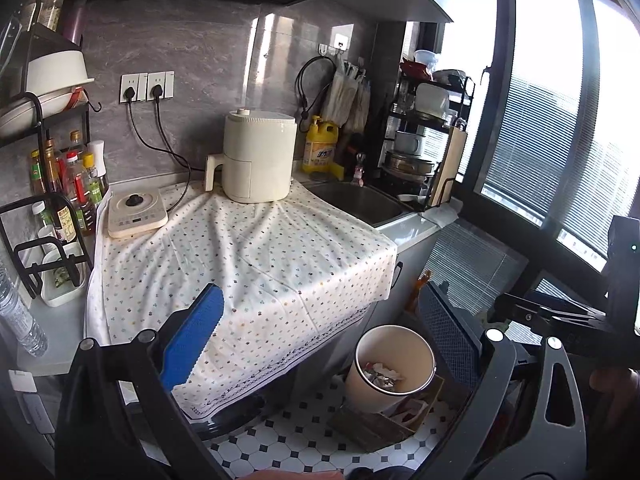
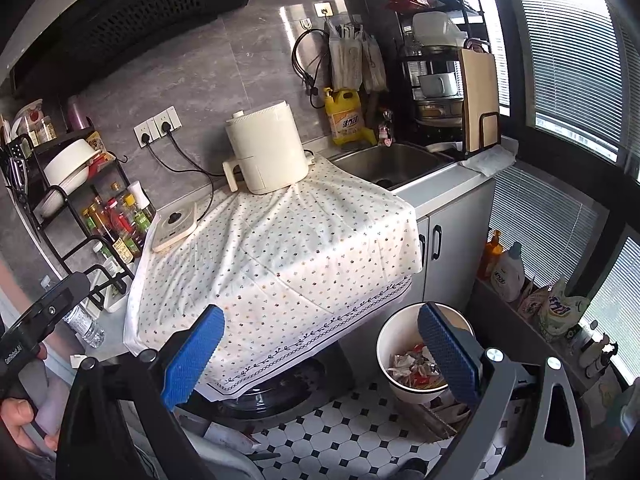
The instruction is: Collect trash
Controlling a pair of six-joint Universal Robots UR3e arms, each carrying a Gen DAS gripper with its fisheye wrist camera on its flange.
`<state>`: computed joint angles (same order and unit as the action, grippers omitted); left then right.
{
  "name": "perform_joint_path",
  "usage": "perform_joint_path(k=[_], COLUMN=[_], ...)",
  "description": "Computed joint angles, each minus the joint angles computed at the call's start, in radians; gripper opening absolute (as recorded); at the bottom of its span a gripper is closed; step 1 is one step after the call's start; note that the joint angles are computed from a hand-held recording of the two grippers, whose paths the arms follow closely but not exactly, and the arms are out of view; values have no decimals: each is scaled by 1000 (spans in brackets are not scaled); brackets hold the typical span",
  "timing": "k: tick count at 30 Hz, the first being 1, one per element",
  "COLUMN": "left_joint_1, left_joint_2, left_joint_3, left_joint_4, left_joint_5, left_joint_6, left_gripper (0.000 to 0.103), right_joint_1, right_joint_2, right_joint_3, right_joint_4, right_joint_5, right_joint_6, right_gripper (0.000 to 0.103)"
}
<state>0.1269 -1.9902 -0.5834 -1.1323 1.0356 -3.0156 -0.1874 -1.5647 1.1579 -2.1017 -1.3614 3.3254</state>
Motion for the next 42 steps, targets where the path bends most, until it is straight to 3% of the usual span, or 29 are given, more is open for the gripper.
perform_joint_path(k=[15,42], left_joint_1=[1,-6], left_joint_2=[32,17], left_joint_3=[-66,-31], left_joint_4=[44,31], left_joint_5=[21,53], left_joint_6=[-15,-27], left_gripper=[97,97], right_joint_1=[-5,2], right_joint_2=[6,44], right_joint_3=[8,-20], right_joint_4=[-10,-11], right_joint_5=[30,42], right_joint_6=[-7,-11], right_gripper=[95,95])
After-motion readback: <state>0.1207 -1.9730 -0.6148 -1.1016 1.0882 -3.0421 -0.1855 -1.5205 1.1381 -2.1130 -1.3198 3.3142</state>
